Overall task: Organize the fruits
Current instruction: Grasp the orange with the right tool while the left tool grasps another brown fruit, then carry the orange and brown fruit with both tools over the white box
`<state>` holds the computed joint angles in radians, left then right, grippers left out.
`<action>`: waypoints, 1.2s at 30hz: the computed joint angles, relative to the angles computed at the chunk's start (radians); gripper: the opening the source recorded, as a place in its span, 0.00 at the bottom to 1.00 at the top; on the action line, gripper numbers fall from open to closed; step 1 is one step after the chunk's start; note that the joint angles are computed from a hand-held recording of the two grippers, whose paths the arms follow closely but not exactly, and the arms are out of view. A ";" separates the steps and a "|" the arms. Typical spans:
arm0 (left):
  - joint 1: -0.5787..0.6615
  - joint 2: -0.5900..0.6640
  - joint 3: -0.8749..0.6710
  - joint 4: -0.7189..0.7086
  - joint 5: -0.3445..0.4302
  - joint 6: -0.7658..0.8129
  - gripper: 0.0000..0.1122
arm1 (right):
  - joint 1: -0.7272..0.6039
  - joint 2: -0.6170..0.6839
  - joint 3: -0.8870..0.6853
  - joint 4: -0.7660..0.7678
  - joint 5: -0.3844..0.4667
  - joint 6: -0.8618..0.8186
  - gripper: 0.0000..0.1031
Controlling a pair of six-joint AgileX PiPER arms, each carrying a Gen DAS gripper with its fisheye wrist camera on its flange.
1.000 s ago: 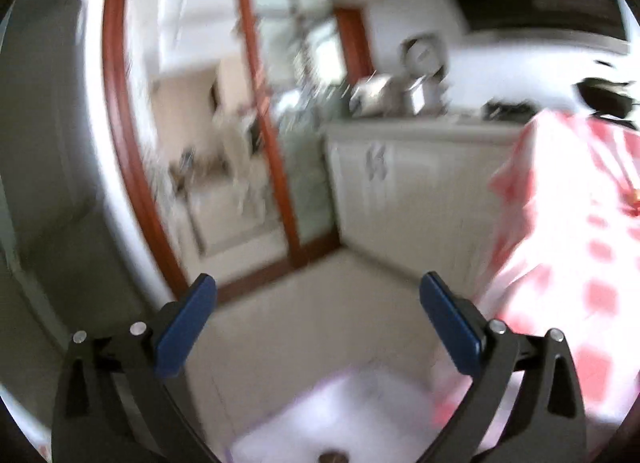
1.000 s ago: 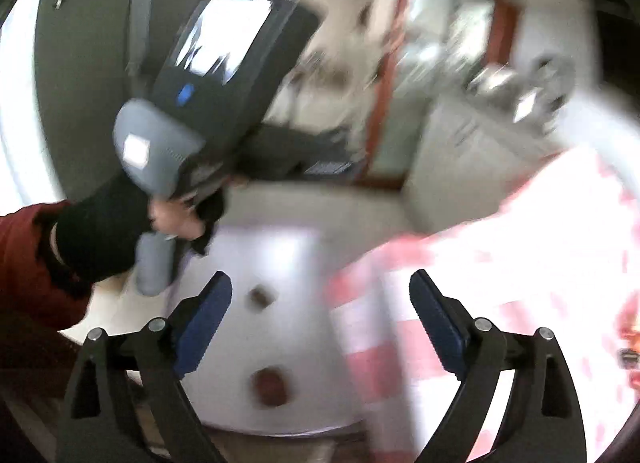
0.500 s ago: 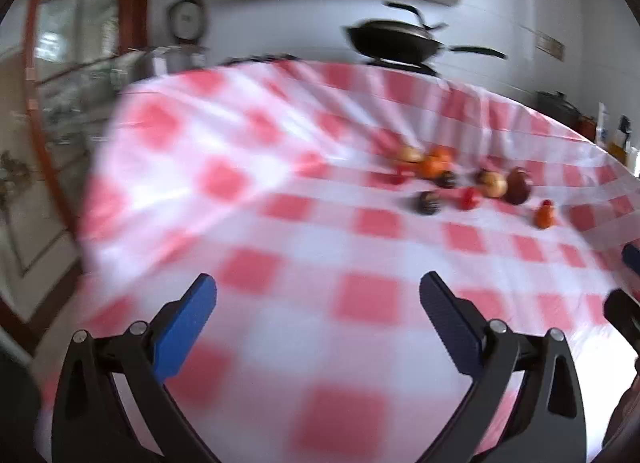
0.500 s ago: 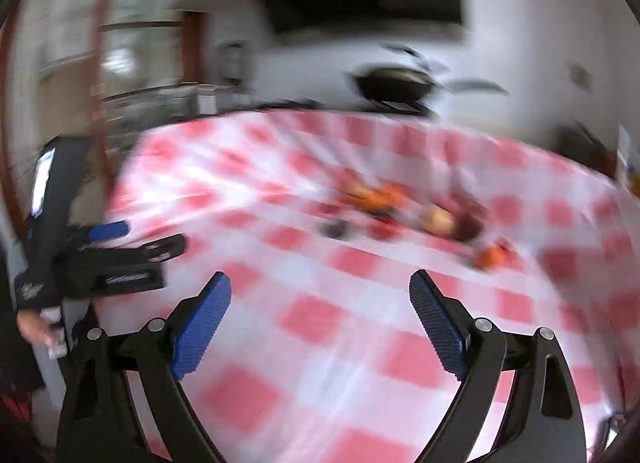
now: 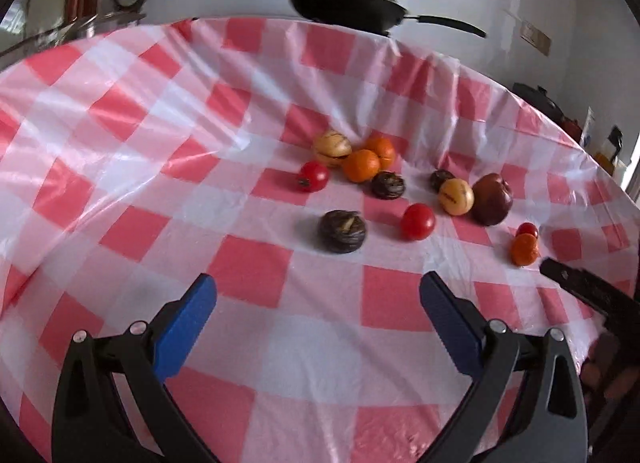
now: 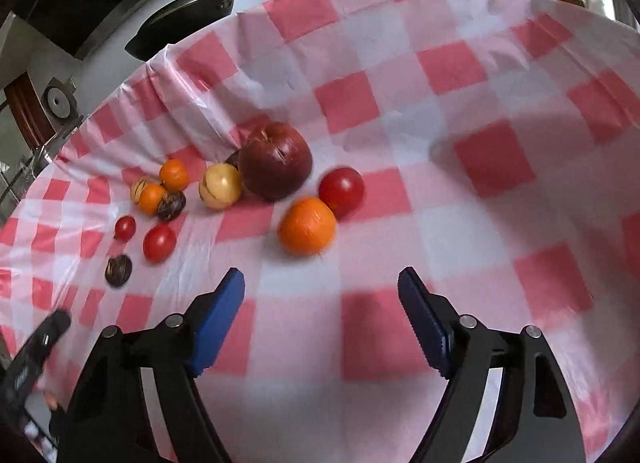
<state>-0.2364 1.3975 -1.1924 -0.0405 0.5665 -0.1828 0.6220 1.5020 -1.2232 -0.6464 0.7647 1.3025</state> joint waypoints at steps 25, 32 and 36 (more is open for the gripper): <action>-0.005 0.101 -0.106 -0.034 0.052 0.062 0.90 | -0.012 0.094 -0.067 -0.055 0.000 0.237 0.37; -0.048 0.288 -0.322 0.013 0.177 0.048 0.56 | -0.011 0.042 0.025 -0.172 -0.066 0.417 0.38; -0.061 0.382 -0.441 0.049 0.258 0.020 0.45 | -0.019 0.042 0.021 -0.160 -0.077 0.400 0.38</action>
<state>-0.2975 1.7795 -1.6337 0.0087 0.8248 -0.1632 0.6032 1.5437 -1.2024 -0.8063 0.6878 1.7025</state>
